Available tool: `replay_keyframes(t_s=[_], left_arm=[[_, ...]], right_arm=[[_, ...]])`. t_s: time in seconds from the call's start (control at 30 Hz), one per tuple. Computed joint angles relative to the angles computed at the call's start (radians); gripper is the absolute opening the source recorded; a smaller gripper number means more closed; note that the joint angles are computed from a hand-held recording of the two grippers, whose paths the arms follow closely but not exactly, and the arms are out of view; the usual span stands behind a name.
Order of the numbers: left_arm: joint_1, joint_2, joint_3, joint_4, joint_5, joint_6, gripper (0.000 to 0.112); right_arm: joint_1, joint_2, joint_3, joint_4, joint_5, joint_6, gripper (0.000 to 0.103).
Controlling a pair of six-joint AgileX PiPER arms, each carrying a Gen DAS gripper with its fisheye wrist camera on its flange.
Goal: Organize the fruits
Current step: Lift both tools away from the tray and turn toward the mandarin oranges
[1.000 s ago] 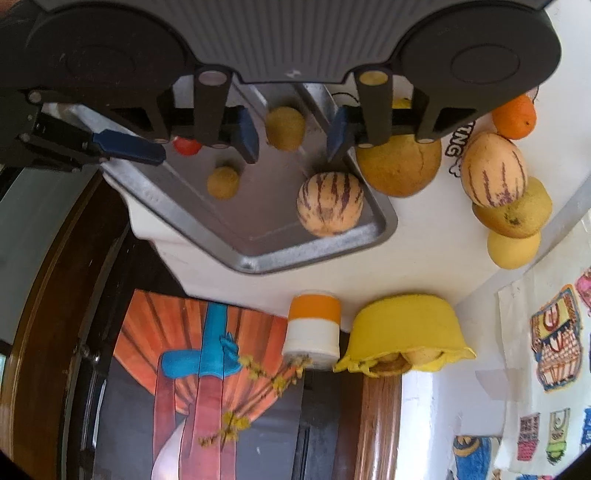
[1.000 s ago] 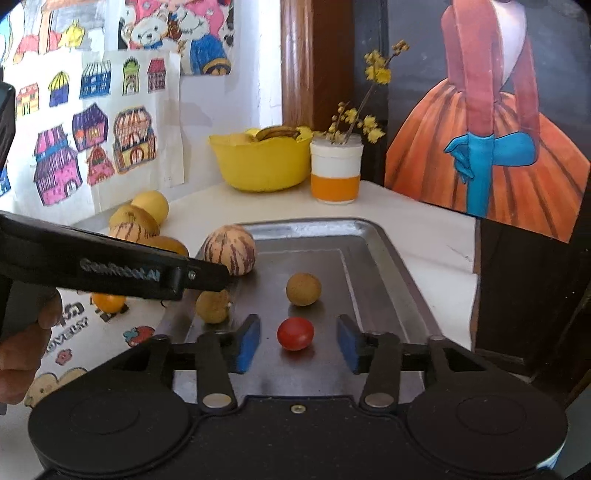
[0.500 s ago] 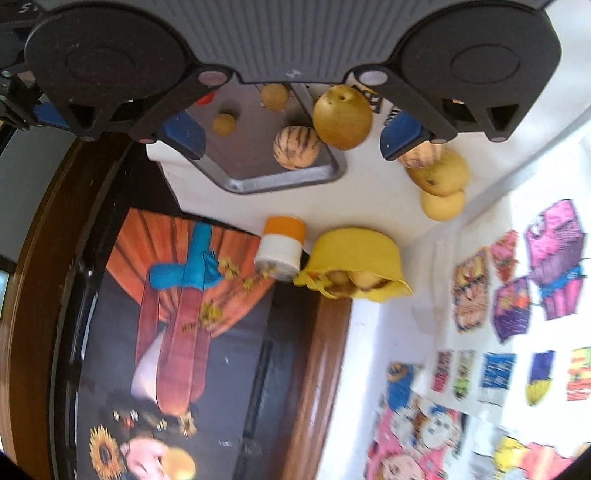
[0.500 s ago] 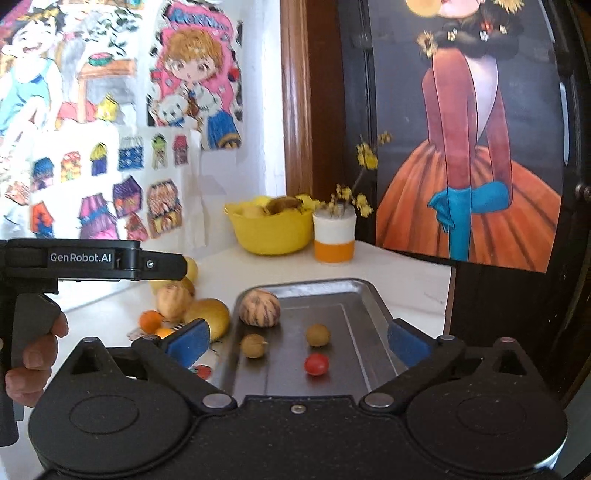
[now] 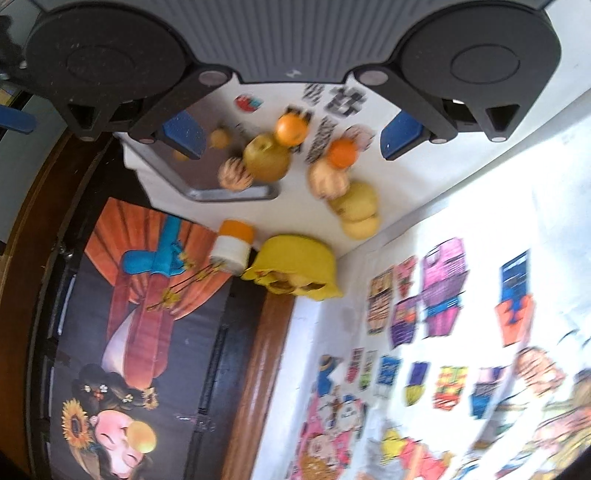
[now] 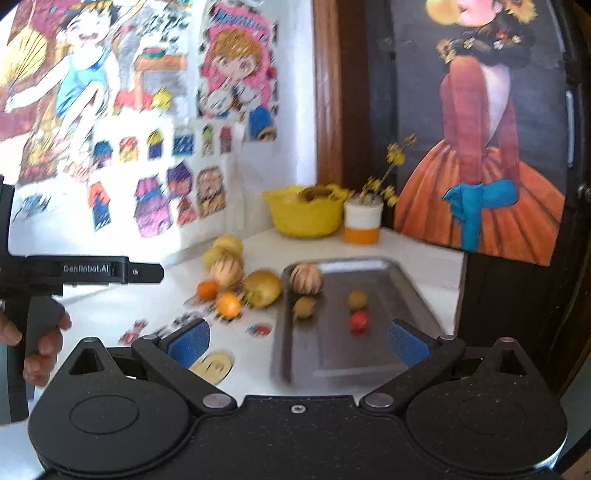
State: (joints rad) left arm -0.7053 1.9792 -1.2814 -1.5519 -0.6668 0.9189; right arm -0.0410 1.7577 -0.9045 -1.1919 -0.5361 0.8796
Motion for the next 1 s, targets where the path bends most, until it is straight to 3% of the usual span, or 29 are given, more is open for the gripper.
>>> replay_keyframes(t_s=[0.3, 0.57, 1.0], left_arm=[[-0.004, -0.102, 0.238, -0.053, -0.061, -0.046, 0.103], [0.018, -0.195, 0.410, -0.028, -0.043, -0.136, 0.103], [0.080, -0.173, 0.351, -0.078, 0.007, 0.029, 0.103]], right_arm=[[0.101, 0.003, 0.064, -0.014, 0.079, 0.014, 0.102], [0.195, 0.056, 0.032, -0.030, 0.134, 0.049, 0.102], [0.259, 0.172, -0.148, -0.154, 0.179, 0.187, 0.102]])
